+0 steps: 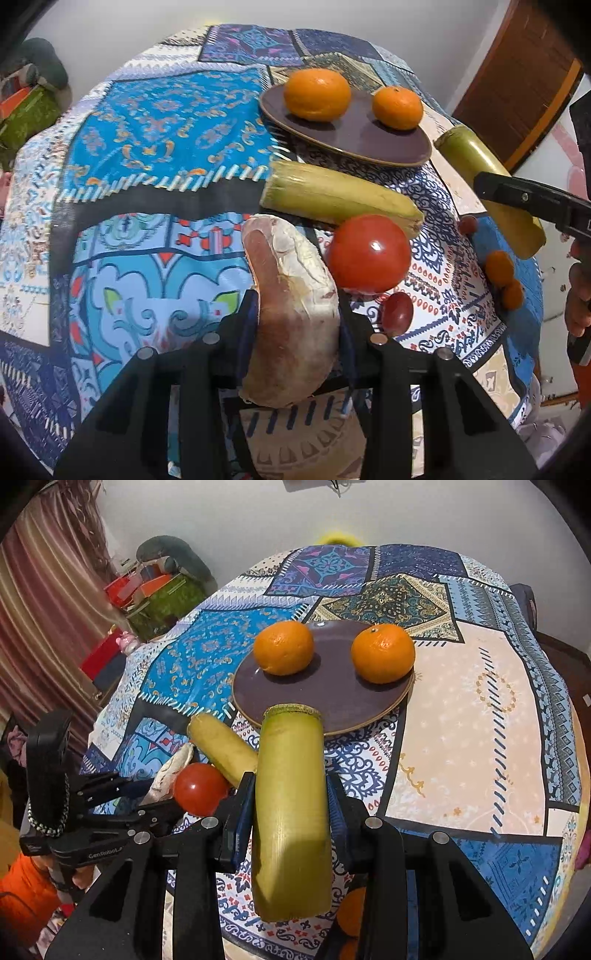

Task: Organize fruits
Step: 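Lift the pomelo piece and the gourd and carry both toward the plate, then set the gourd between the oranges with the right tool while the left tool lays the pomelo beside it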

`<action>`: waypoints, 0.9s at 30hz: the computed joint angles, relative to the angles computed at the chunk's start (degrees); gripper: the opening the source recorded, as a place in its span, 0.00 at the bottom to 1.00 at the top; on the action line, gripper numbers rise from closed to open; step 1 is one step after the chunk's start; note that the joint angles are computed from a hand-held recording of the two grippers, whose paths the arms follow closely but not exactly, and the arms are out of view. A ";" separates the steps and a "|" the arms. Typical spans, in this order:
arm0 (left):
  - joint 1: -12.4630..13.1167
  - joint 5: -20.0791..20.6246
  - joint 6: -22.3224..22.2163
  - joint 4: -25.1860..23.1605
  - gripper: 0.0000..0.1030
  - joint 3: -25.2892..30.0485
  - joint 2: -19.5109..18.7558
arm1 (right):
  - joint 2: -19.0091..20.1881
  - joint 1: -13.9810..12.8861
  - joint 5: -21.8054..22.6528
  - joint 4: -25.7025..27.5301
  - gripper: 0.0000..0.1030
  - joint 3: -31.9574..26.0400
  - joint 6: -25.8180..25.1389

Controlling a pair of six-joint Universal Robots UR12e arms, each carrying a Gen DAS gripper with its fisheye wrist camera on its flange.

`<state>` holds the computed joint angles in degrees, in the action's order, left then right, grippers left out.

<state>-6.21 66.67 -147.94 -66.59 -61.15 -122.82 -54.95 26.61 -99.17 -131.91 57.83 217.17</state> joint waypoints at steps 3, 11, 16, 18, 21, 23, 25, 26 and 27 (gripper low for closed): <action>0.36 -0.22 -0.41 2.34 0.38 -0.78 0.69 | -0.06 0.02 -0.84 -0.36 0.33 -0.03 -0.17; 0.49 -4.05 -1.97 4.51 0.38 1.70 0.40 | 0.18 -0.41 -2.48 -2.07 0.33 -0.52 0.77; -0.51 -5.31 -2.42 4.62 0.38 5.21 -1.28 | 0.92 -0.66 -4.15 -2.11 0.33 -2.04 0.12; -0.88 -5.67 -2.60 4.89 0.38 6.66 -2.05 | 1.23 -0.81 -4.61 -1.97 0.33 -2.67 -0.32; -1.48 -6.70 -2.90 5.01 0.38 9.07 -3.37 | 1.73 -1.14 -4.95 -2.20 0.33 -3.59 -0.56; -1.92 -6.88 -3.10 5.76 0.38 10.41 -4.13 | 2.25 -1.39 -5.26 -2.26 0.33 -4.47 -0.82; -2.23 -7.37 -3.36 5.98 0.38 12.07 -5.08 | 2.79 -1.63 -5.50 -2.09 0.33 -5.38 -1.12; -2.37 -7.68 -3.51 5.83 0.38 13.01 -5.61 | 3.29 -1.78 -5.64 -1.74 0.33 -6.22 -1.43; -2.49 -7.91 -3.61 5.77 0.38 13.80 -6.08 | 3.59 -1.86 -5.73 -1.51 0.33 -6.71 -1.66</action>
